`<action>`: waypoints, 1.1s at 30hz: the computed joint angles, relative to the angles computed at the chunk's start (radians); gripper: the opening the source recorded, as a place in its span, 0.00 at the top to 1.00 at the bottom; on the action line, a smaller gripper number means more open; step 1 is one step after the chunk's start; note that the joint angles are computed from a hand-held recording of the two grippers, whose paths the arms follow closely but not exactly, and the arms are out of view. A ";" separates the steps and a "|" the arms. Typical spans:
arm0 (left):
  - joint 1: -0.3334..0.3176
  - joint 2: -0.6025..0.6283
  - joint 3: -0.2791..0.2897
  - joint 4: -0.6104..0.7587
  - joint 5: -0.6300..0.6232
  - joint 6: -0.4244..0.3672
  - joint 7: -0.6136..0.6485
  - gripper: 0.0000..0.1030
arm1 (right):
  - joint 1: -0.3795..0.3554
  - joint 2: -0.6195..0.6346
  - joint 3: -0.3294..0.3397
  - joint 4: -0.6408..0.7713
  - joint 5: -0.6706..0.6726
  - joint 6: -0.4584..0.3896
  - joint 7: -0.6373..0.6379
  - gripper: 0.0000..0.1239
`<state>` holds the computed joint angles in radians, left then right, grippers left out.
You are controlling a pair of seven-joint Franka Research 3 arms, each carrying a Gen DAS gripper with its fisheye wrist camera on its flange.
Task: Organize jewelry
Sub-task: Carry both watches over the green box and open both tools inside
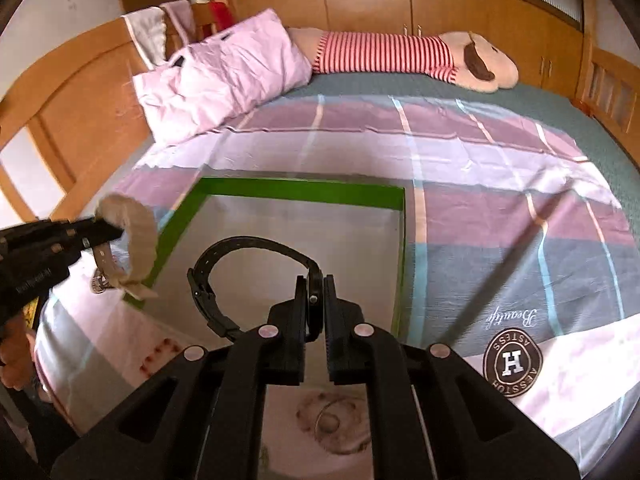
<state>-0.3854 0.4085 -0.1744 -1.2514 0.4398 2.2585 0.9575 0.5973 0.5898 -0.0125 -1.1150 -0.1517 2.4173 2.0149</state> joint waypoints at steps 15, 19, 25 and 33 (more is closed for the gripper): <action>-0.012 0.194 0.030 0.177 -0.051 -0.023 -0.040 0.82 | -0.007 0.171 -0.011 0.220 0.042 -0.170 -0.026 0.79; -0.016 0.121 0.040 0.073 -0.024 0.053 -0.071 0.62 | -0.002 0.085 -0.010 0.102 0.037 -0.079 -0.010 0.56; -0.041 -0.097 0.055 -0.202 0.171 0.133 -0.162 0.20 | -0.015 -0.133 0.029 -0.201 0.055 0.083 -0.015 0.27; 0.058 -0.336 -0.001 -0.592 0.328 0.285 -0.366 0.04 | 0.032 -0.247 -0.010 -0.420 -0.173 0.188 0.107 0.18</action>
<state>-0.3273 0.0722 -0.1757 -1.8431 0.7675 2.5435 0.5912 0.6296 0.3427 -0.0224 -1.5351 -0.3245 2.6049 2.1223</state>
